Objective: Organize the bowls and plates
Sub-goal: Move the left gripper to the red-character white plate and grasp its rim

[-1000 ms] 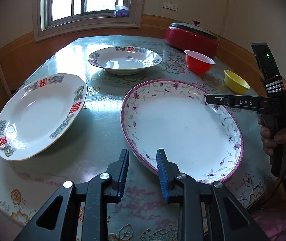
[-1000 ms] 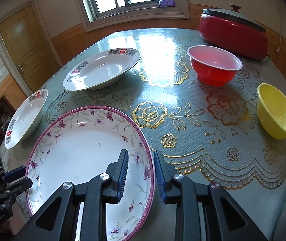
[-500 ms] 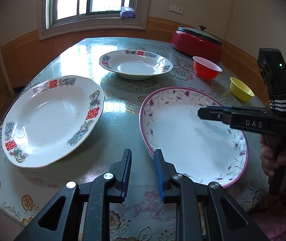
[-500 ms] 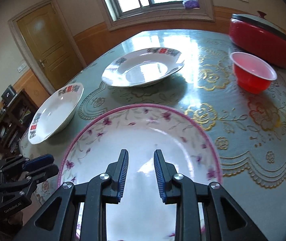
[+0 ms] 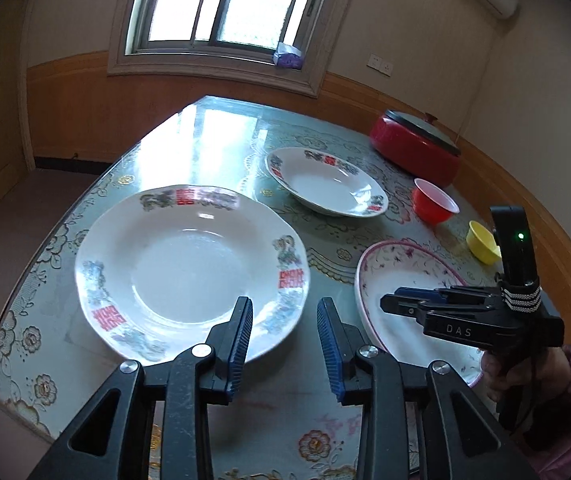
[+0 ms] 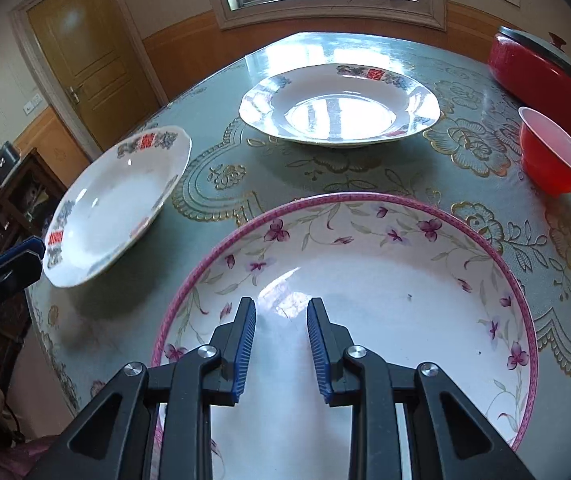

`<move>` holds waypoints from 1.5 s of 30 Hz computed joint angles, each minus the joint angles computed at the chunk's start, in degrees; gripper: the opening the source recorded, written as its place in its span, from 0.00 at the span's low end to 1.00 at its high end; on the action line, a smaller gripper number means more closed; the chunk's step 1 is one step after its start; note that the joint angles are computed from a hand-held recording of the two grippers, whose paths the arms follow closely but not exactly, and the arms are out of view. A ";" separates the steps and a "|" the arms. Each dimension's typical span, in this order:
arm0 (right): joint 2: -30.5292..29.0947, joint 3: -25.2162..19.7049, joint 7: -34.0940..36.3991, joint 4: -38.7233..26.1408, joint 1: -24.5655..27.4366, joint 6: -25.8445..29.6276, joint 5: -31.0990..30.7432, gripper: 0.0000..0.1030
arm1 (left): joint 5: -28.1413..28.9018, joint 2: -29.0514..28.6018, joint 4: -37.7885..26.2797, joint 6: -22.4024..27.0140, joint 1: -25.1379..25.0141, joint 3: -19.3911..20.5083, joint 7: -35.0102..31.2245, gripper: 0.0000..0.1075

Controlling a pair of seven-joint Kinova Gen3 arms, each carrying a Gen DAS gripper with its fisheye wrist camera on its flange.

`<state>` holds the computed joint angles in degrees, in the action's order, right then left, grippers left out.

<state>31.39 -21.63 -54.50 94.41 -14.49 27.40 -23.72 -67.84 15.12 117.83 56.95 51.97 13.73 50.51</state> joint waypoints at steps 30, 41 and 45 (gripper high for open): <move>7.39 -0.12 -6.68 -12.72 -8.97 5.93 -2.75 0.32 | -4.73 -10.79 19.59 -14.56 -19.13 -0.36 2.84 0.40; 9.00 0.83 -9.79 -14.39 -12.16 5.05 0.72 0.32 | -10.03 -8.35 18.65 -22.04 -23.37 -2.64 -1.93 0.26; 8.99 0.16 -9.79 -13.83 -12.09 3.76 1.49 0.35 | -10.49 -8.29 18.71 -24.06 -24.15 -3.25 -2.81 0.28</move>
<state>40.38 -21.46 -64.29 80.58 -26.59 31.16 -22.23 -78.32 6.83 136.55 32.89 27.82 10.48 47.70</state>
